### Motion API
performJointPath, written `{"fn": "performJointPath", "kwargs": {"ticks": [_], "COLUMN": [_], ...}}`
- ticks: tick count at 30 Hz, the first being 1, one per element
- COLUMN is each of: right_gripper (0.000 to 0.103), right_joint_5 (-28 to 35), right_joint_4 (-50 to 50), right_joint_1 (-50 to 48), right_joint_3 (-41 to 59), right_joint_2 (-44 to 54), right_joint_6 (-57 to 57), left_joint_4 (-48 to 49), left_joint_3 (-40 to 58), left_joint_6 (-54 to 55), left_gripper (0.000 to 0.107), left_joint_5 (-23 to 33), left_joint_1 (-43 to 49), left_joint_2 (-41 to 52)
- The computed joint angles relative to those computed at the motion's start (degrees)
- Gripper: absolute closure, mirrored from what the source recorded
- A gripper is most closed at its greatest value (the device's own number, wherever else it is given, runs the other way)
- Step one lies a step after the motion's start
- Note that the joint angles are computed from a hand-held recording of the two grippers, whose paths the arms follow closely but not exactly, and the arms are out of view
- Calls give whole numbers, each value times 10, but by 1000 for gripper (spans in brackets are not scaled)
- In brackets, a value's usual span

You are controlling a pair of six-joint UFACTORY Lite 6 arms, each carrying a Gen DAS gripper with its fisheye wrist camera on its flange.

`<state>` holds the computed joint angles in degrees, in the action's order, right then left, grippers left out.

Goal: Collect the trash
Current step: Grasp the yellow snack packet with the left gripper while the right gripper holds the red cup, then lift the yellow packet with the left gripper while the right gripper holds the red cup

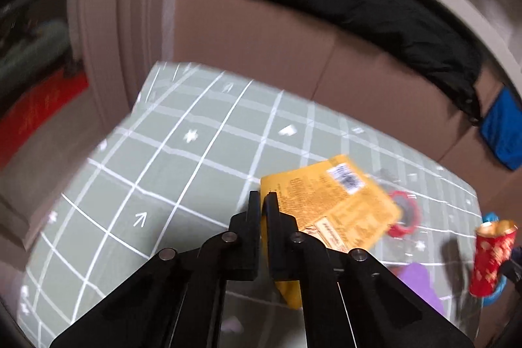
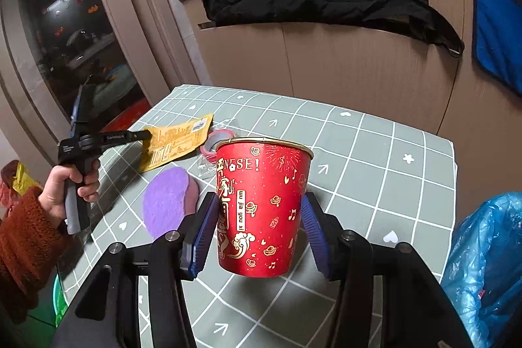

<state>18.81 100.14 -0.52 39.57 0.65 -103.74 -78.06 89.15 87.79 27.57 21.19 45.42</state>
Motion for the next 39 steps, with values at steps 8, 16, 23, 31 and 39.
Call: {"fn": "performJointPath", "kwargs": {"ticks": [8, 16, 23, 31, 39], "right_gripper": [54, 54, 54, 54, 54], "right_joint_5": [19, 37, 41, 39, 30], "right_joint_4": [-31, -72, -64, -30, 29], "right_joint_1": [-23, -48, -49, -49, -36], "right_joint_3": [-61, -102, -116, -98, -81], "right_joint_2": [-87, -135, -131, -77, -26], "right_joint_6": [20, 48, 33, -4, -62], "left_joint_4": [-143, -161, -138, -51, -94], "left_joint_3": [-284, -416, -299, -173, -194], "left_joint_6": [190, 240, 138, -46, -3], "left_gripper": [106, 105, 92, 77, 103], "left_joint_5": [27, 6, 0, 37, 41], "left_joint_1": [6, -9, -27, -28, -26], "left_joint_2": [-260, -357, -201, -64, -90]}}
